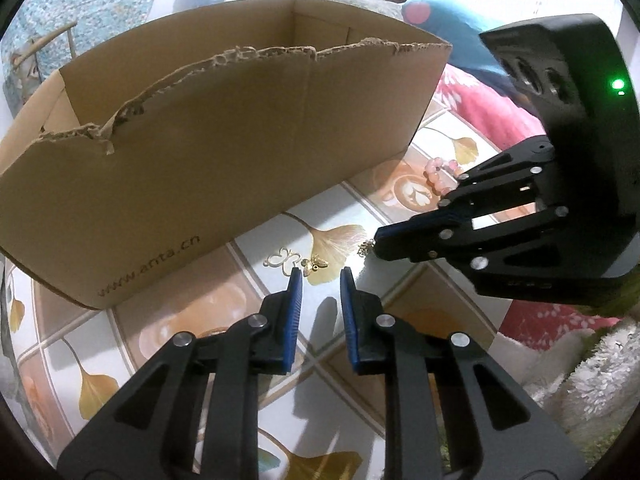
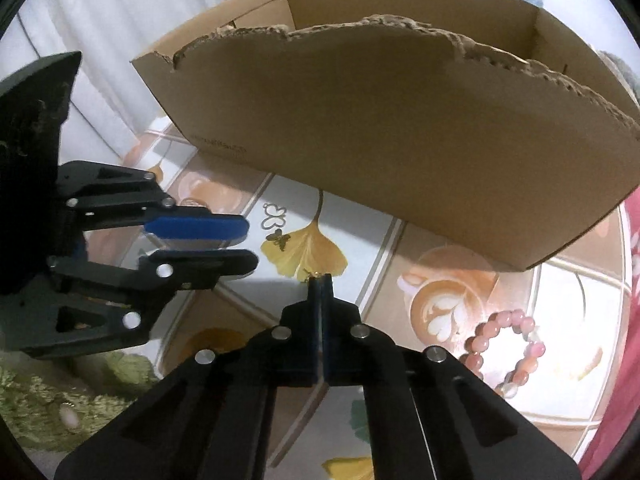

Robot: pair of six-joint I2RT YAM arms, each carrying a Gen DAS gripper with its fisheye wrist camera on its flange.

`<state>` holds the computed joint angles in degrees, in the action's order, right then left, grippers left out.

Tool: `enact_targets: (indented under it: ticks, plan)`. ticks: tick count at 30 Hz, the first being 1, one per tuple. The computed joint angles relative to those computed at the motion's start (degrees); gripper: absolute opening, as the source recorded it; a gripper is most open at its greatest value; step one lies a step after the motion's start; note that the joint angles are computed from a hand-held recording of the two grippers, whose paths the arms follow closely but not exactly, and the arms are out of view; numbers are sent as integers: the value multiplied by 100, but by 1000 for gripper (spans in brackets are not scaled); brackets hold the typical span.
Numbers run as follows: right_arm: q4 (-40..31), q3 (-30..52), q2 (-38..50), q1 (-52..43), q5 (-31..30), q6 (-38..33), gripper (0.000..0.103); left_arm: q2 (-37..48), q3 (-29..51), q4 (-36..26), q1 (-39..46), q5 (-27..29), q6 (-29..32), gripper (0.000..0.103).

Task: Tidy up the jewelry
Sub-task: 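Close the right tool on a gold earring beside the butterfly earring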

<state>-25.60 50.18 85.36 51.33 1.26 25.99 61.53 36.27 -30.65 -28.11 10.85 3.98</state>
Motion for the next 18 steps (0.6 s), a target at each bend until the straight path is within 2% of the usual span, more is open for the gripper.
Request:
enact_targets:
  ticks: [5,9,10,12,13,18]
  plan:
    - [-82,-59,-185,-4,52,107,1,189,11,167,-257,-284,-97,18]
    - [-25,-115,-322,-123,-105,55,1,229,23,164,-263,-291,-116,18]
    - [-24,-90,-293,-153,-165,11,3,240,33,163,-277,-302,-137,18]
    - [-12,-13,-175,-134,-82,-56,15,241,46,143,-296,-329,-149,18]
    - [38,-6,-136,-112,-20,-90,26,236,48,131,-319,-358,-165,18]
    - [171,40,79,-27,85,-274,28,297,86,101,-368,-413,-252,18]
